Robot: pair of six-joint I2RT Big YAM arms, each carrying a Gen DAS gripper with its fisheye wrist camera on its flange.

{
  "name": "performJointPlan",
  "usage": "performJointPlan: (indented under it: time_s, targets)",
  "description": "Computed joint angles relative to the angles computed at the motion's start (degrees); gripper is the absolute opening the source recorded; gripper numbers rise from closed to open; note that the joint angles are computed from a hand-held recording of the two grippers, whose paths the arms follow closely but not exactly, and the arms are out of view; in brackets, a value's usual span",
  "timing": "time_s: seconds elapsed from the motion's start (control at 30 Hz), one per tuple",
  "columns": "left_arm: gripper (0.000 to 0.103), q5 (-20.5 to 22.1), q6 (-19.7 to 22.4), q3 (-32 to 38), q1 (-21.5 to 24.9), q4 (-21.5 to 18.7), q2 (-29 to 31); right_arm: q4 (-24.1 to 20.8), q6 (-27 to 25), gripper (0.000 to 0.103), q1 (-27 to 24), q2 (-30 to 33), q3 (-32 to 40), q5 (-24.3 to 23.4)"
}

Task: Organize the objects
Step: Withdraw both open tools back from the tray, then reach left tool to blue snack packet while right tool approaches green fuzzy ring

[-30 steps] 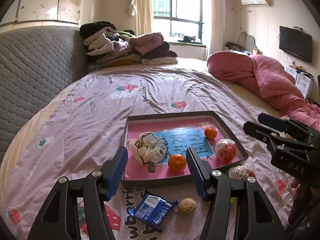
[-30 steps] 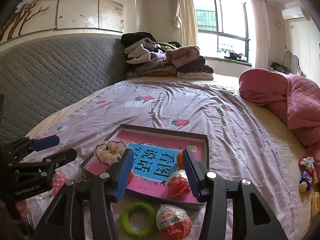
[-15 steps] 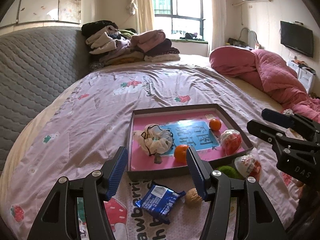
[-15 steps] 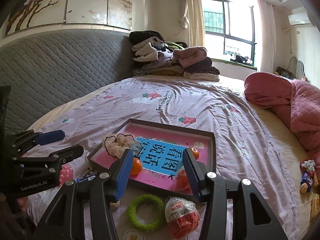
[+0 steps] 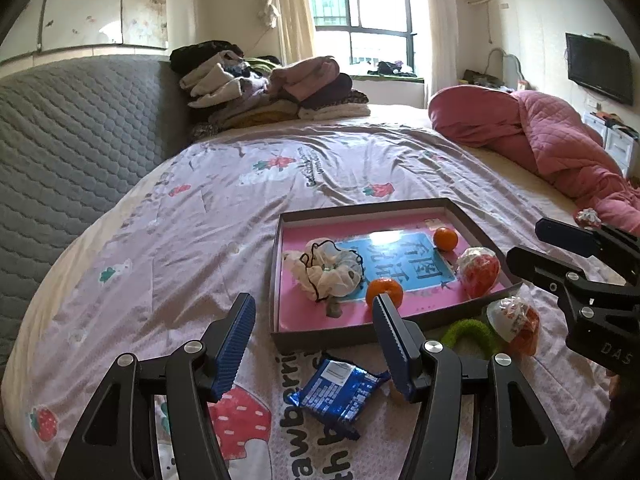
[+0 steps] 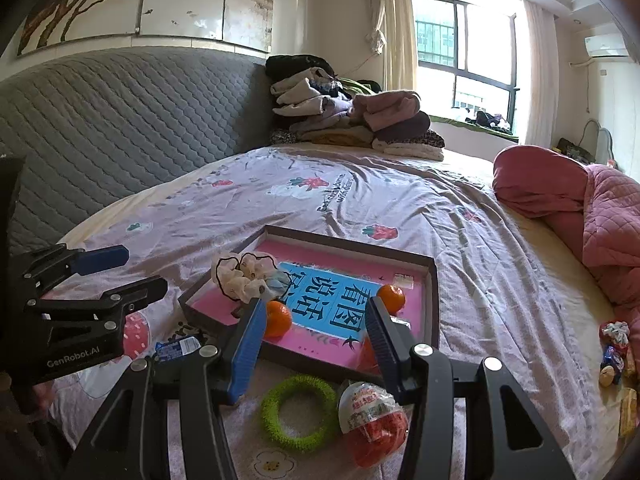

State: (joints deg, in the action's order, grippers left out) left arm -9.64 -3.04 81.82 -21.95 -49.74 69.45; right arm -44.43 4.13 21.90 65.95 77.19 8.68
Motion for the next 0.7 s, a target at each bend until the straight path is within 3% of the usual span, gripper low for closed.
performJointPlan:
  time_s: [0.7]
  targets:
    - [0.062,0.9,-0.14,-3.96,1.43,-1.57,-1.7,-1.54,0.95,0.051,0.9,-0.56,-1.53,-1.65]
